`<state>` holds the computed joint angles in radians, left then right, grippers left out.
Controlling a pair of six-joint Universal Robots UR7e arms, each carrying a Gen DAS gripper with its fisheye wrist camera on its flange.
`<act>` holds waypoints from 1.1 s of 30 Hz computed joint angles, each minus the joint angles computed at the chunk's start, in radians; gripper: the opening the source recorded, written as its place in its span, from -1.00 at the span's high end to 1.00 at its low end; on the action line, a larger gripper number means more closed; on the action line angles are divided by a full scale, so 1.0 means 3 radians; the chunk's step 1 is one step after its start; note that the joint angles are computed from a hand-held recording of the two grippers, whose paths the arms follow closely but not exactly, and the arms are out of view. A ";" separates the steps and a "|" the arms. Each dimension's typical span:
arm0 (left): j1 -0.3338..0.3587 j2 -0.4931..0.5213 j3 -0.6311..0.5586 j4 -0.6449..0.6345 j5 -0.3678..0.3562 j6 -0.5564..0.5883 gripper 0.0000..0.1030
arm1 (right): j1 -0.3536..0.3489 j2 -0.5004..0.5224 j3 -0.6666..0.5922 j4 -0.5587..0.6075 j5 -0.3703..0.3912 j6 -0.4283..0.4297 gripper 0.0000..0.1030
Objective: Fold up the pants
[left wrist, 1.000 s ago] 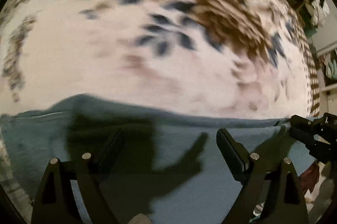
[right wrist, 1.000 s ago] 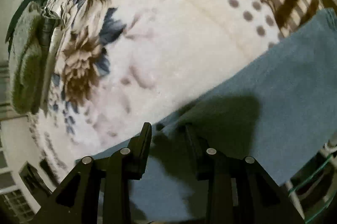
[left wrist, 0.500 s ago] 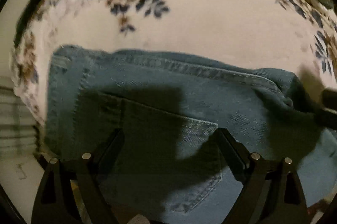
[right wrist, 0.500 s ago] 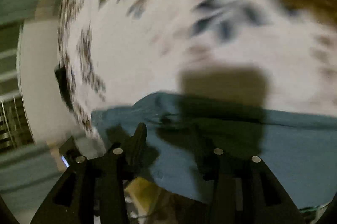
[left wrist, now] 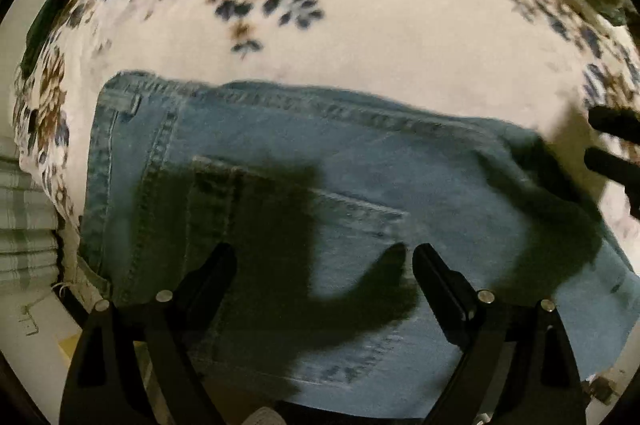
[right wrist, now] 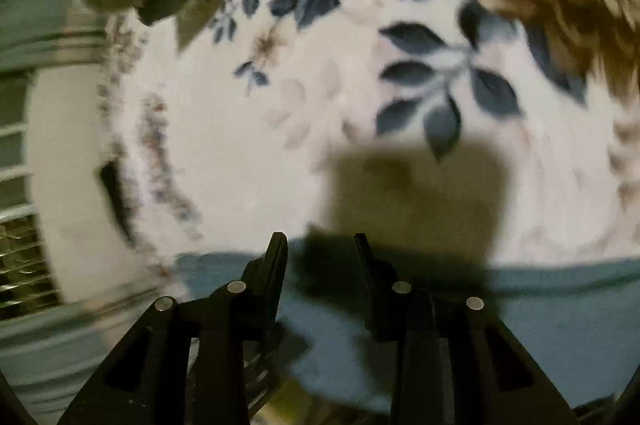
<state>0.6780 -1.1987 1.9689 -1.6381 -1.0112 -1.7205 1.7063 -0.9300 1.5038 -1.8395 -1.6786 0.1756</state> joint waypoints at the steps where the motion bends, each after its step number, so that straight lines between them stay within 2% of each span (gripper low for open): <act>1: -0.0027 0.0001 -0.0027 0.0005 0.0012 0.0010 -0.77 | -0.0017 -0.0067 0.0034 0.0030 0.0040 -0.0069 0.29; 4: -0.0048 0.0104 -0.0168 -0.0011 0.0048 0.0160 -0.77 | -0.0059 -0.0283 0.0229 0.0074 -0.0007 -0.0163 0.26; 6: -0.0083 0.0185 -0.0250 -0.0093 0.0070 0.0317 -0.77 | -0.0088 -0.0560 0.0550 -0.0184 -0.0047 -0.0163 -0.01; 10: -0.0202 0.0405 -0.0414 -0.0239 0.0065 0.0712 -0.77 | -0.0316 -0.1240 0.1075 -0.0685 -0.0213 -0.0166 -0.20; 14: -0.0295 0.0741 -0.0589 -0.0530 -0.0132 0.1123 -0.77 | -0.0765 -0.2122 0.1524 -0.1100 -0.0549 0.0027 -0.21; 16: -0.0306 0.0938 -0.0683 -0.0689 -0.0278 0.1321 -0.77 | -0.1104 -0.2535 0.1602 -0.1119 -0.0816 0.0172 -0.21; 17: -0.0309 0.1028 -0.0715 -0.0784 -0.0335 0.1402 -0.77 | -0.1236 -0.2657 0.1649 -0.1147 -0.0853 0.0223 -0.21; 19: -0.0325 0.1187 -0.0780 -0.0905 -0.0380 0.1505 -0.77 | -0.1663 -0.2899 0.1678 -0.1221 -0.0789 0.0160 -0.21; 22: -0.0318 0.1404 -0.0852 -0.1054 -0.0434 0.1622 -0.77 | -0.2165 -0.3019 0.1735 -0.1460 -0.0522 -0.0081 -0.21; 24: -0.0296 0.1486 -0.0850 -0.1186 -0.0496 0.1623 -0.77 | -0.2499 -0.3048 0.1784 -0.1672 0.0022 -0.0318 -0.21; 25: -0.0297 0.1523 -0.0851 -0.1158 -0.0481 0.1613 -0.78 | -0.2608 -0.3034 0.1774 -0.1774 0.0167 -0.0437 -0.21; 27: -0.0324 0.1551 -0.0834 -0.1112 -0.0382 0.1644 -0.96 | -0.2664 -0.3021 0.1849 -0.2095 0.0340 -0.0464 -0.12; 28: -0.0337 0.1554 -0.0834 -0.1068 -0.0366 0.1644 -0.97 | -0.2661 -0.3033 0.1933 -0.2254 0.0388 -0.0419 -0.02; 29: -0.0355 0.1592 -0.0885 -0.1020 -0.0376 0.1622 -0.99 | -0.2728 -0.3068 0.1945 -0.2318 0.0549 -0.0414 0.23; 30: -0.0358 0.1583 -0.0880 -0.1018 -0.0393 0.1606 -1.00 | -0.2793 -0.3093 0.1955 -0.2377 0.0719 -0.0414 0.30; 32: -0.0350 0.1561 -0.0871 -0.1000 -0.0423 0.1586 -1.00 | -0.2870 -0.3091 0.1956 -0.2486 0.0941 -0.0409 0.31; 33: -0.0312 0.1582 -0.0967 -0.0938 -0.0416 0.1604 -1.00 | -0.2867 -0.3067 0.1952 -0.2512 0.0947 -0.0385 0.31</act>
